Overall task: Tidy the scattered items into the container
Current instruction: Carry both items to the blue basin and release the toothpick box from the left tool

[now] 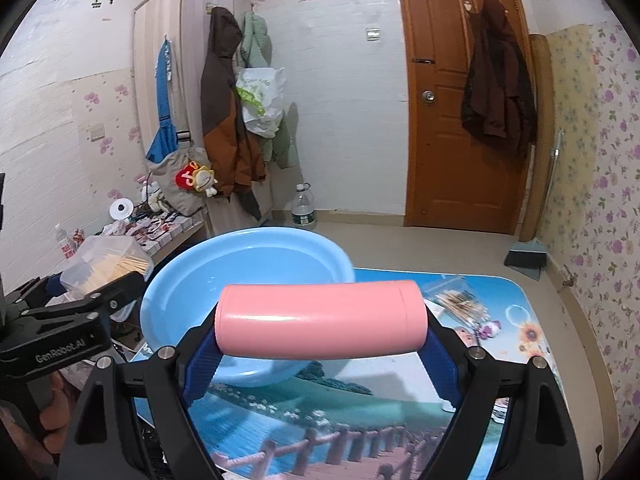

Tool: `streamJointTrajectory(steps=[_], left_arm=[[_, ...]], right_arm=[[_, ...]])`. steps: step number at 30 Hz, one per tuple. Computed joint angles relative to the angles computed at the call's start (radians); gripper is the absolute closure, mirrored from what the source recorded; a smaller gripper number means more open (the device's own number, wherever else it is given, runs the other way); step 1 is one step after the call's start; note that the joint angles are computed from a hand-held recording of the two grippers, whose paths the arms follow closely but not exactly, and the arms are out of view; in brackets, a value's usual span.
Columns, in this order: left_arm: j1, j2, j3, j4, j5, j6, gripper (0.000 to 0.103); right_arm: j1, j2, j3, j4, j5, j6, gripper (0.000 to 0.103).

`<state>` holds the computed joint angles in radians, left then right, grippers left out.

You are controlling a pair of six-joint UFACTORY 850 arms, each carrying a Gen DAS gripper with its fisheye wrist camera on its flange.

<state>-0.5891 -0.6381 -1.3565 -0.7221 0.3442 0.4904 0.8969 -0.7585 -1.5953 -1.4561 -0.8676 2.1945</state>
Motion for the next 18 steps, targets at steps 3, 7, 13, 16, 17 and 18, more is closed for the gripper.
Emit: streamJointTrajectory(steps=[3, 7, 13, 16, 17, 18], left_arm=[[0.006, -0.016, -0.014, -0.018, -0.012, 0.013, 0.010], [0.020, -0.044, -0.041, -0.021, -0.039, 0.022, 0.010], [0.032, -0.085, -0.089, -0.050, -0.078, 0.065, 0.010], [0.036, -0.104, -0.118, -0.071, -0.096, 0.090, 0.010], [0.038, -0.112, -0.130, -0.075, -0.105, 0.098, 0.010], [0.039, -0.120, -0.141, -0.078, -0.113, 0.105, 0.010]], right_arm=[[-0.009, -0.036, -0.053, 0.010, 0.018, -0.042, 0.015], [-0.026, -0.086, -0.126, 0.032, 0.049, -0.092, 0.015], [-0.047, -0.156, -0.232, 0.066, 0.087, -0.173, 0.015], [-0.055, -0.186, -0.276, 0.083, 0.091, -0.210, 0.015], [-0.057, -0.194, -0.288, 0.091, 0.087, -0.222, 0.015], [-0.061, -0.203, -0.301, 0.100, 0.084, -0.233, 0.015]])
